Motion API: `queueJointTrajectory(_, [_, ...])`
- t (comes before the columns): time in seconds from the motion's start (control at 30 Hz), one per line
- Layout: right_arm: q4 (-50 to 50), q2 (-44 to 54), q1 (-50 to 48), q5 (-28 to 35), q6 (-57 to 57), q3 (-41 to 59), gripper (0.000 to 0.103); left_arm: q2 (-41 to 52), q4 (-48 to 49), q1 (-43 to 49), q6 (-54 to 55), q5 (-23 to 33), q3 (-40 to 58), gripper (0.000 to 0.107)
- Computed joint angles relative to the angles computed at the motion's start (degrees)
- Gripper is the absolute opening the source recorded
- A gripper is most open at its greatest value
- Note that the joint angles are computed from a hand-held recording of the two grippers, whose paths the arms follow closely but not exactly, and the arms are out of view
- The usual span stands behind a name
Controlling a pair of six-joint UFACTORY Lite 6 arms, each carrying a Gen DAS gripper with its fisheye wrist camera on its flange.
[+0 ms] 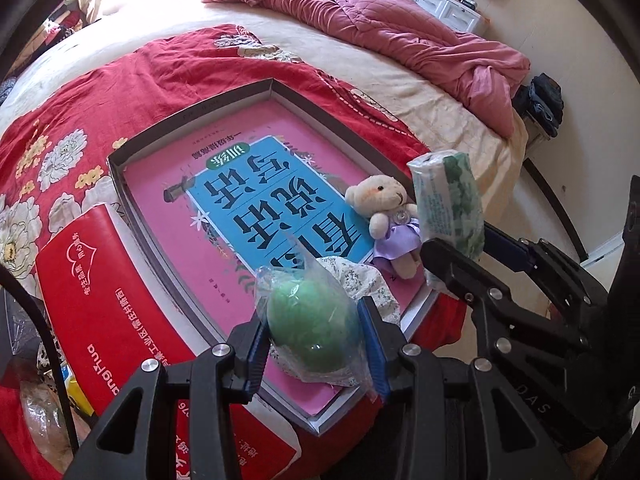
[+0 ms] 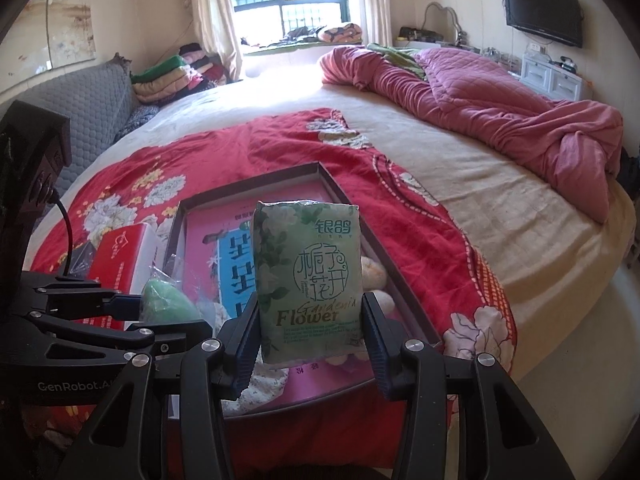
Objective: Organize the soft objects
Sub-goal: 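Carry the sponge with the left tool while the right tool carries the tissue pack to the tray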
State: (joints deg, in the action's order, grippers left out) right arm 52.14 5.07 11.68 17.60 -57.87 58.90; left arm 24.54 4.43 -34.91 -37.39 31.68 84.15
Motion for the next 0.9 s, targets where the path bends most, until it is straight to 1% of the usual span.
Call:
queueJointTrajectory(0.1, [-2.59, 2.98, 0.17, 0.49, 1.93, 1.54, 0.049, -0.02, -0.28, 0.32, 0.24, -0.13, -0.27, 0.043])
queueJointTrajectory(0.13, [-4.86, 4.02, 0.41, 0.42, 3.91, 2.15, 0.049, 0.14, -0.97, 0.58, 0.92, -0.04, -0.10, 0.043])
queueJointTrajectory(0.4, [-8.42, 8.61, 1.21, 0.23, 6.82, 4.15, 0.049, 1.19, -1.59, 1.06, 2.21, 0.03, 0.05, 0.043])
queueJointTrajectory(0.8, [-8.25, 9.20, 1.10, -1.11, 6.90, 4.05, 0.052, 3.86, 1.35, -0.01, 1.66, 3.50, 3.53, 0.043])
queueJointTrajectory(0.83, [-7.33, 8.75, 0.91, -1.27, 6.12, 3.80, 0.053, 4.06, 1.30, -0.03, 1.73, 3.71, 3.80, 0.043])
queueJointTrajectory(0.87, [-7.05, 8.33, 0.72, -1.27, 6.00, 3.70, 0.057, 4.32, 1.45, -0.10, 1.68, 4.06, 4.17, 0.043])
queueJointTrajectory(0.9, [-5.57, 7.76, 0.46, -1.25, 4.80, 3.43, 0.060, 4.54, 1.50, -0.17, 1.75, 4.38, 4.46, 0.043])
